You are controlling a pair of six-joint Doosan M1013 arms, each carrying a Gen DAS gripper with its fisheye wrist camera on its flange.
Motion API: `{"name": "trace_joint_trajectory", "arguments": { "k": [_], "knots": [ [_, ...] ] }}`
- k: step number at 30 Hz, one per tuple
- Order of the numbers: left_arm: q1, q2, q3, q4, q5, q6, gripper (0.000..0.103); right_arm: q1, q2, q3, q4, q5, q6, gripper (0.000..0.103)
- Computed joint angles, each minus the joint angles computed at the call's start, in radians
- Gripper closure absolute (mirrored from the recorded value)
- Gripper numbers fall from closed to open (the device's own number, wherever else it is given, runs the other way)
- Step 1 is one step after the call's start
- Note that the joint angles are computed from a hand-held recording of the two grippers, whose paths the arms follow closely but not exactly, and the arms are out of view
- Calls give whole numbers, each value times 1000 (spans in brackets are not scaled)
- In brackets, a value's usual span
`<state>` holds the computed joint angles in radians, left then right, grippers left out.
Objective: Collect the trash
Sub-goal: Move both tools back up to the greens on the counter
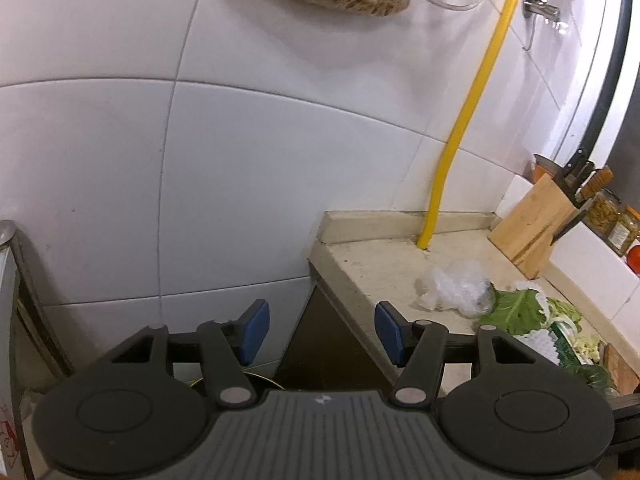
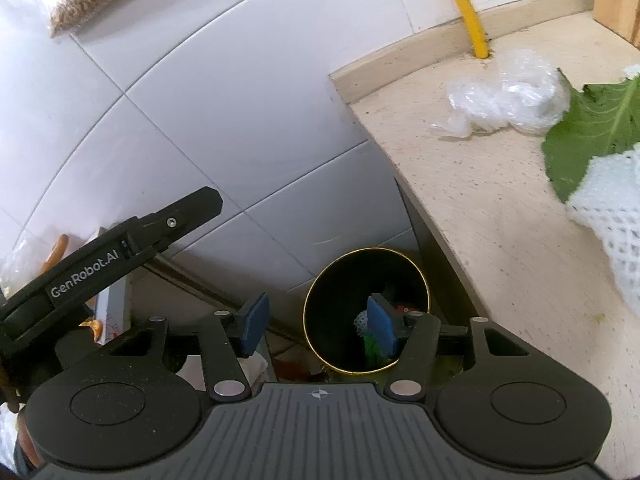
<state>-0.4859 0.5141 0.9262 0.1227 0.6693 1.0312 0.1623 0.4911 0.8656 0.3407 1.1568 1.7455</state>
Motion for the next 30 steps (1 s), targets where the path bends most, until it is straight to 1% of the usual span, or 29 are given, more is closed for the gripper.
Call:
{"name": "trace_joint_trajectory", "arguments": {
  "k": [9,16,22,28,30],
  "knots": [
    [-3,-9,4,-54,-42,84,46,-1,-38,48,-28,-59,38,40],
    [-5,-5,-4,-120,-49,173,42,-6,-80,99,-60,-109,83,40],
    [-12,13,-34,-188,-26,250,41,-16,-124,159,-123,-179,161,39],
    [-23,37,-77,-283,1,373,40,-19,-168,206,-225,-230,255,39],
    [-27,46,-92,-313,13,410,40,-21,-181,222,-263,-243,290,37]
  ]
}}
